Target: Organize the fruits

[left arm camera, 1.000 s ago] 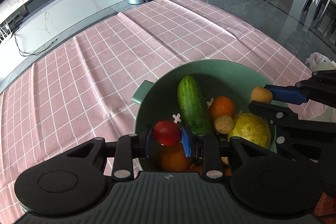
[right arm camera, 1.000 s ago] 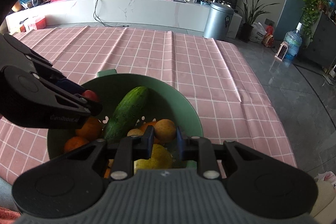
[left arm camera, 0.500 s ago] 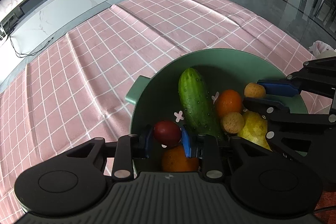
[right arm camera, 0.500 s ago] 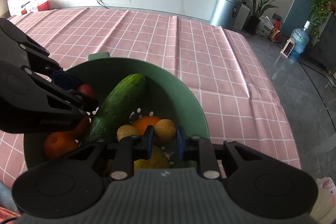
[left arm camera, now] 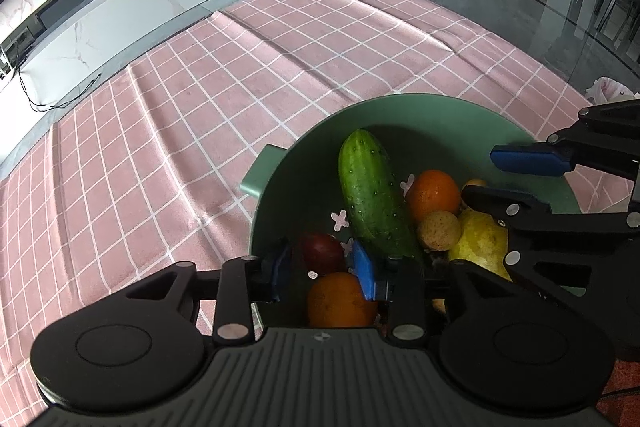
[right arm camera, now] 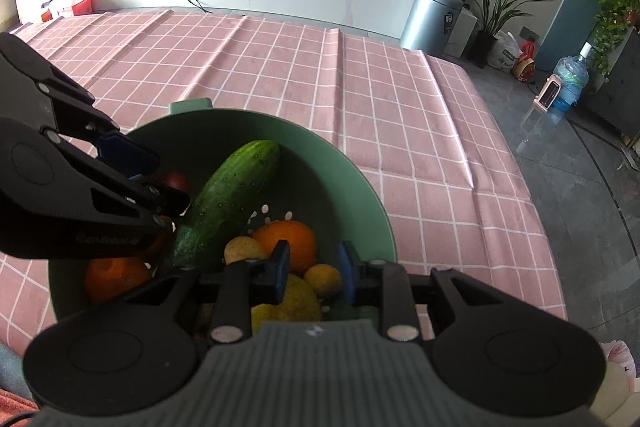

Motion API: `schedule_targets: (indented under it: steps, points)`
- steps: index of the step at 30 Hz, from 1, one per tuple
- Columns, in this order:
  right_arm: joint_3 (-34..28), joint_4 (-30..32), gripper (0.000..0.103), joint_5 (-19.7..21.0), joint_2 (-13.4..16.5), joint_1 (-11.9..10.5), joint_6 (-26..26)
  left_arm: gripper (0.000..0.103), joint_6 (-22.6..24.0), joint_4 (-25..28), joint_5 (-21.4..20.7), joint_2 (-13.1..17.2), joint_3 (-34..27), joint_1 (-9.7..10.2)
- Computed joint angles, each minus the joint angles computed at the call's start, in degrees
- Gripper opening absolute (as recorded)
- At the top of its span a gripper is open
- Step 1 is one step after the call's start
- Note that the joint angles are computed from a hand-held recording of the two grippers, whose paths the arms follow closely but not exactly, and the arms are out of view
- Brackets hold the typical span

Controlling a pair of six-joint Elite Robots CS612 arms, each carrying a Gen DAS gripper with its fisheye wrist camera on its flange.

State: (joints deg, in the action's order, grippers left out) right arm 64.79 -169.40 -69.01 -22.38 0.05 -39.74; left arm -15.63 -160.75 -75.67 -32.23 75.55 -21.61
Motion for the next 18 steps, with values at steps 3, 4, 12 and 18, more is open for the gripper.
schedule_targets:
  steps: [3,4,12,18]
  points:
    - [1.18,-1.77,0.035,0.52,-0.79,-0.08,0.07,0.052,0.3,-2.24,1.43,-1.1,1.57,-0.33]
    - [1.8,-2.64,0.036,0.9,-1.19,-0.14,0.06,0.052,0.33,-3.11,1.83,-1.56,2.19,-0.42]
    - [7.67,-11.47,0.059,4.62,-4.68,-0.88,2.36,0.057,-0.16,-13.94,7.13,-6.23,9.72,-1.77]
    - [13.28,-22.56,0.066,11.2,-7.03,-2.53,12.42,0.057,-1.62,-22.28,12.02,-9.54,15.89,-3.33]
